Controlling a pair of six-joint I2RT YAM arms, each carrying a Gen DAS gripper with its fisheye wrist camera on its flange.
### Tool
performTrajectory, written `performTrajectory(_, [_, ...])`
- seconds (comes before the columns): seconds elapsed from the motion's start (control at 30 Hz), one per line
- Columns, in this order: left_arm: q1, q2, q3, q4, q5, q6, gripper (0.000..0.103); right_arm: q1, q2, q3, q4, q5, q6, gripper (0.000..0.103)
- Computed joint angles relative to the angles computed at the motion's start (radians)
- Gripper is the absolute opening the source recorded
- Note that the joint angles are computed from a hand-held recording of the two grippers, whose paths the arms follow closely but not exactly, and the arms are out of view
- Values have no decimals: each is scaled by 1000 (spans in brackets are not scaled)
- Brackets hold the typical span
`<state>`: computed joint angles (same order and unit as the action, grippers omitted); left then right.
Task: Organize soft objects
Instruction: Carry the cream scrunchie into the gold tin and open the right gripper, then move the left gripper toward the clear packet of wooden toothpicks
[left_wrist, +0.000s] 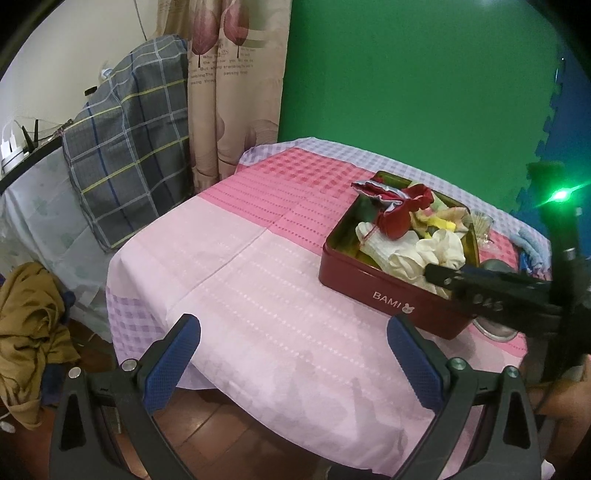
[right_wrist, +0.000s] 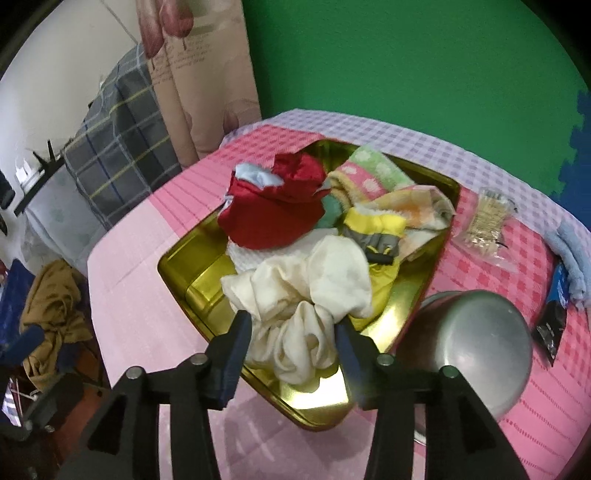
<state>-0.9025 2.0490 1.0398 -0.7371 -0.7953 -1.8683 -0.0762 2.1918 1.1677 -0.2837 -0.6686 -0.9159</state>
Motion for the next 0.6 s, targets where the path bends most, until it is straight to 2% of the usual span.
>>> performTrajectory(0.3, [13, 28, 24, -24, 21, 15, 100, -134, 9, 61, -66, -129, -2, 47])
performTrajectory(0.4, [13, 39, 37, -39, 27, 19, 100, -225, 24, 85, -39, -162, -4, 47])
performTrajectory(0.5, [12, 52, 54, -56, 29, 22, 100, -319, 70, 126, 56, -131, 18, 49])
performTrajectory(0.6, [9, 75, 84, -80, 25, 32, 100, -383, 169, 232, 151, -20, 48, 50])
